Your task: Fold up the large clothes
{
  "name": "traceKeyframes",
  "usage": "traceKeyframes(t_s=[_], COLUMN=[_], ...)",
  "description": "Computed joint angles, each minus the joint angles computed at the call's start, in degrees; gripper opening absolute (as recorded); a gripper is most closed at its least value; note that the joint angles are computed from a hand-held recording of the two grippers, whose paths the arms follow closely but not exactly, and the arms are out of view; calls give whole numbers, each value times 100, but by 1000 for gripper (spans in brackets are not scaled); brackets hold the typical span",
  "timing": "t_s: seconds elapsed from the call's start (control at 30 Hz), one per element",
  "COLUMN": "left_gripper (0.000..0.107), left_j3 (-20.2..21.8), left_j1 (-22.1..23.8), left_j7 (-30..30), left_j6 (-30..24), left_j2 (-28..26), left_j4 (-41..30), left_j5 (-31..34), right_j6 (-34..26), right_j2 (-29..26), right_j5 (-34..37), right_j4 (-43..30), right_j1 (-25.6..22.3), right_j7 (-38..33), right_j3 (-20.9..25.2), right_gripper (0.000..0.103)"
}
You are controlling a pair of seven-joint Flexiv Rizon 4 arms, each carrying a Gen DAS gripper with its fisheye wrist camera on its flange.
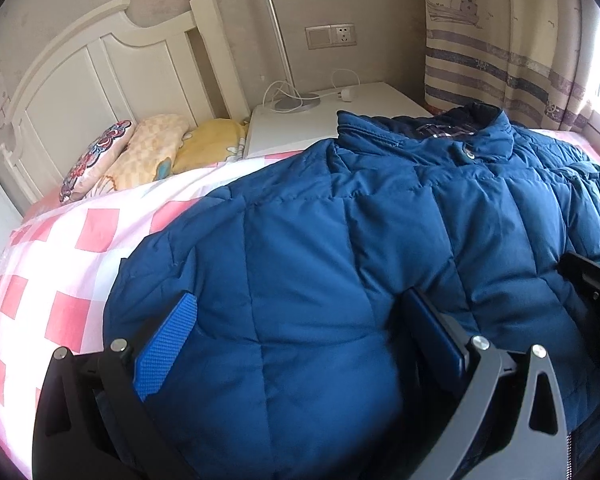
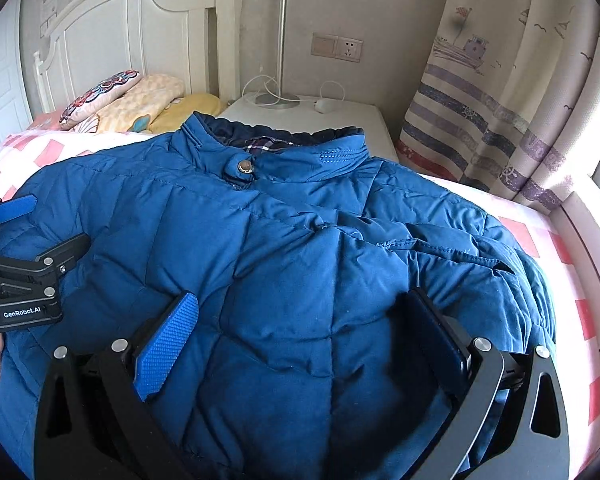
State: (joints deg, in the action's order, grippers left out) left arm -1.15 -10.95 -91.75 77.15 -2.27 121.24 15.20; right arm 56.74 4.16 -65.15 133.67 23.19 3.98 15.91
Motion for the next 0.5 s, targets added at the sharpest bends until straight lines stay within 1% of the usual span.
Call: traceKeyframes(t_s=[0.07,0.13,0.23,0.33,0.4,0.43,0.5], left_gripper=[101,101,101,101,101,101,101], left_j3=[-19,-18,-20,-46,-35,-22,2], left_j1=[25,35,27,40,27,15,-4], left_j7=[215,289,304,572,514,426,343], left_j6=[95,130,112,201,180,139,-35], left_j2=[0,3,-4,-2,-8,-5,82], left_j4=[95,132,127,224,200,169,130], left_j5=[-328,-455,-481,-841,-773,-653,-376], right_j6=[45,-8,-58,-47,-145,-265,-233], right_j2=[5,-4,-8,-6,-18,-40,-11], right_j5=[-3,8,34,31,86,126,267], right_j4=[9,-3,-12,-8,-32,-71,-64], right_j1=[-12,-4,10,5,27,64,84], right_j7=[14,-11,-35,-40,-84,-135,-242], right_j3=[-11,1,7,2,23,53,49], right_gripper=[99,99,99,99,99,99,98])
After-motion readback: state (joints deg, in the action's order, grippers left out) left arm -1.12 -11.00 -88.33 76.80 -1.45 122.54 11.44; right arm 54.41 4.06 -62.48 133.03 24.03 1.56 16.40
